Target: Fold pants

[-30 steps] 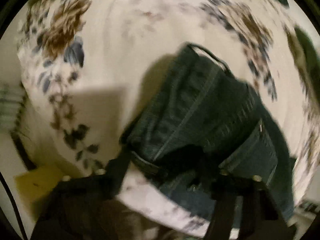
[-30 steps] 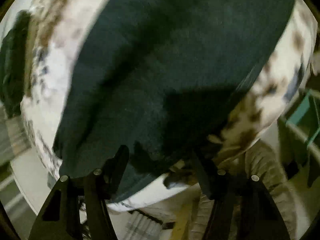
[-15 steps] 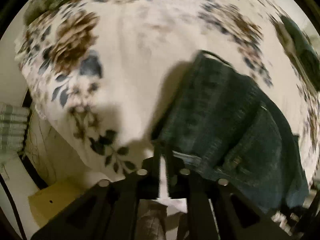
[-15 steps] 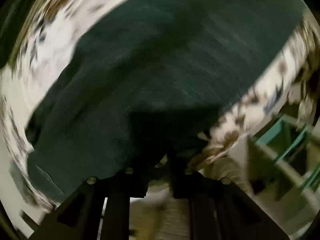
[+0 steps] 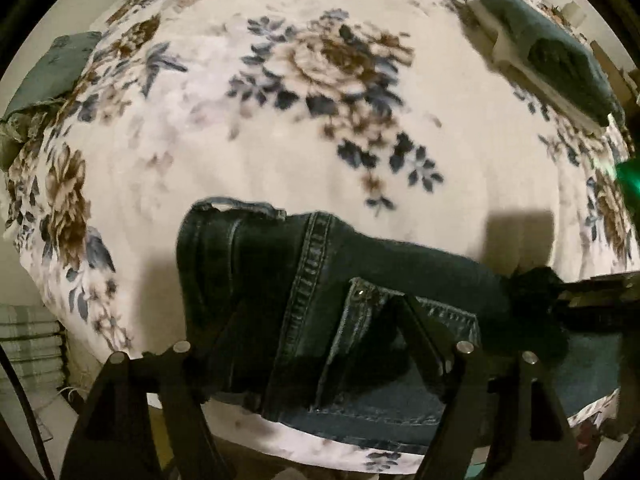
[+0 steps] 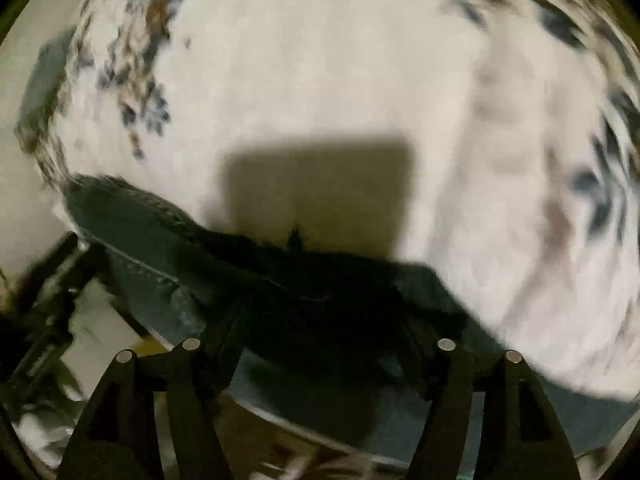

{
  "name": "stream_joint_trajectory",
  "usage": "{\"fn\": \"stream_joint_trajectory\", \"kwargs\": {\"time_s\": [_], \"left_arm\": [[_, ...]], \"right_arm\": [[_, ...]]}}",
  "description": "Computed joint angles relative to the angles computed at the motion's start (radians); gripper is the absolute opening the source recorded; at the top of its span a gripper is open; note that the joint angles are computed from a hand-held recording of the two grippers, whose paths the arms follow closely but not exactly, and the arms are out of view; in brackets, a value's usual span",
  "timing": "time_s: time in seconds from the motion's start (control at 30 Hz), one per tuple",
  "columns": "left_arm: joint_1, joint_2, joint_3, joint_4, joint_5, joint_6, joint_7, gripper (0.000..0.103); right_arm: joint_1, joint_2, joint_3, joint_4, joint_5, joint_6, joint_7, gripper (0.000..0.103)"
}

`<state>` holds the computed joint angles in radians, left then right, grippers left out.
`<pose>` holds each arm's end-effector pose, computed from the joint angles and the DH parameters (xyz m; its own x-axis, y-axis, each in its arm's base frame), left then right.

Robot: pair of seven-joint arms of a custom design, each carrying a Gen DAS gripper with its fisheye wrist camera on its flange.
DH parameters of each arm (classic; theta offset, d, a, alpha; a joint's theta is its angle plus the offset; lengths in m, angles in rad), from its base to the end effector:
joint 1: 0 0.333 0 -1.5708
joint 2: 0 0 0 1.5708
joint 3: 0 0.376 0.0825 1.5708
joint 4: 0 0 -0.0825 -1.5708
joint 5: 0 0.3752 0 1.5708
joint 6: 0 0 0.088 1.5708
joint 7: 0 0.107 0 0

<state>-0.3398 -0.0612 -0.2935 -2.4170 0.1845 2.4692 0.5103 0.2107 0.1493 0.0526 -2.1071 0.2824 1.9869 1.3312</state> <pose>0.3883 -0.2869 0.4088 0.2833 -0.9589 0.0144 -0.9433 -0.2813 -0.1763 0.5152 0.1560 0.3944 0.3018 -0.9104 -0.2831 -0.9040 -0.3676 0.2184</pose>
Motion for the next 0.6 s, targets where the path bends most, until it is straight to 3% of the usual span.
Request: {"fn": "stream_joint_trajectory", "kwargs": {"time_s": [0.17,0.3,0.33,0.37,0.4,0.43,0.6], "left_arm": [[0.003,0.005,0.01,-0.04,-0.061,0.038,0.041,0.075],[0.0,-0.038,0.009,-0.082,-0.127,0.036,0.05,0.075],[0.0,-0.06,0.008,-0.099,-0.139,0.036,0.045,0.075],[-0.001,-0.08,0.007,-0.113,-0.149,0.035,0.039,0.075],[0.001,-0.106,0.006,-0.132,-0.161,0.037,0.027,0.075],[0.005,-0.128,0.003,-0.145,-0.161,0.028,0.009,0.075],[0.012,-0.228,0.016,-0.233,-0.239,0.037,-0.038,0.075]], "right_arm": [[-0.089,-0.038,-0.056,0.017,0.17,0.053,-0.006,0.0],[-0.155,-0.032,-0.076,0.038,0.25,-0.003,-0.031,0.003],[-0.15,-0.044,-0.065,0.027,0.273,-0.007,-0.04,0.007],[-0.146,-0.062,-0.058,0.005,0.284,-0.011,-0.062,0.021],[-0.137,-0.088,-0.053,-0.017,0.268,-0.022,-0.07,0.042],[-0.131,-0.096,-0.054,-0.02,0.244,-0.024,-0.058,0.049],[-0.134,-0.274,-0.086,-0.216,0.26,-0.023,0.137,0.051]]}}
